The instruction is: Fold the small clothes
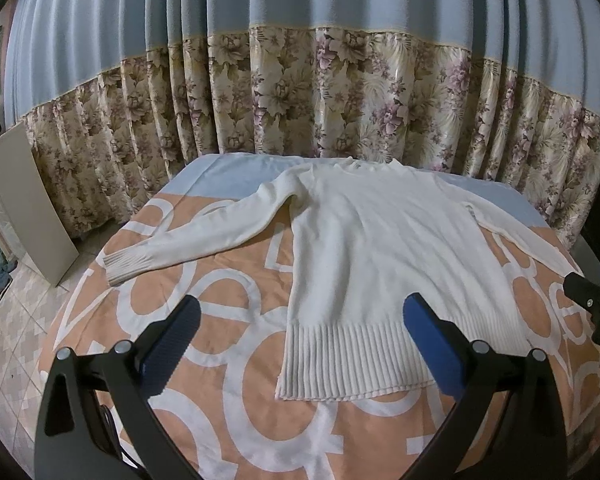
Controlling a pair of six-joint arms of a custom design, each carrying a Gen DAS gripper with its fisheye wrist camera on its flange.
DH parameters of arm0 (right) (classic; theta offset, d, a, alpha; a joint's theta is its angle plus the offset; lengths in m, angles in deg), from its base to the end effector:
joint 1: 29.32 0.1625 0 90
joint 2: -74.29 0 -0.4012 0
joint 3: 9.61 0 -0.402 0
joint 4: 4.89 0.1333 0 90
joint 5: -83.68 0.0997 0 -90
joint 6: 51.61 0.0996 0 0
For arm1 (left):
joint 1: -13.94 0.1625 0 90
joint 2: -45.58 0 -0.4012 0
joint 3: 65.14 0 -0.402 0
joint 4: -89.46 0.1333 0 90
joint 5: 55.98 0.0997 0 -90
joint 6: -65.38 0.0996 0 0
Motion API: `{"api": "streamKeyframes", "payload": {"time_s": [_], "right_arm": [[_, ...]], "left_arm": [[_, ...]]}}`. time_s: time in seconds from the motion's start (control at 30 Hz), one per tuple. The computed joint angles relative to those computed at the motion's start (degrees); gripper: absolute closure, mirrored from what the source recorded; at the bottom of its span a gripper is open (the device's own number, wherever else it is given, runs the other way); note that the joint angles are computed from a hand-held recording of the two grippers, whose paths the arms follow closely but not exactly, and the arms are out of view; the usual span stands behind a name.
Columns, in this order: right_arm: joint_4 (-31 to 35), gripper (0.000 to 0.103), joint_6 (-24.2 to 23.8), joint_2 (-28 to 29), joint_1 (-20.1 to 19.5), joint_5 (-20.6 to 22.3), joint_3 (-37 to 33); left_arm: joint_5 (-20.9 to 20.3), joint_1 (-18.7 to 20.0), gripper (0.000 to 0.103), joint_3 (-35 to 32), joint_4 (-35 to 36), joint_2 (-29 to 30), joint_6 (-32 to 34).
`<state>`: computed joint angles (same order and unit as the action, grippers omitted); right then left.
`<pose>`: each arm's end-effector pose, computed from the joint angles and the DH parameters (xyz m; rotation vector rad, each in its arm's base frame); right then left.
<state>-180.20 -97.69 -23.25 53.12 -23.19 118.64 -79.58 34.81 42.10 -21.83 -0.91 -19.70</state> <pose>0.0471 -0.4384 0.3810 0.5948 -2.2382 0.9091 -0.4099 -0.3966 0.0086 0.1875 2.0473 -1.1165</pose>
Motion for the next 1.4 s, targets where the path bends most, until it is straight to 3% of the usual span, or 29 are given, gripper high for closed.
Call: {"api": "streamKeyframes", "payload": {"time_s": [1.4], "right_arm": [[-0.8,0.003,-0.2,-0.1,-0.4,-0.2,0.2]], "left_arm": [[-0.9,-0.4,0.002,0.2,1.1,0.5,-0.4]]}}
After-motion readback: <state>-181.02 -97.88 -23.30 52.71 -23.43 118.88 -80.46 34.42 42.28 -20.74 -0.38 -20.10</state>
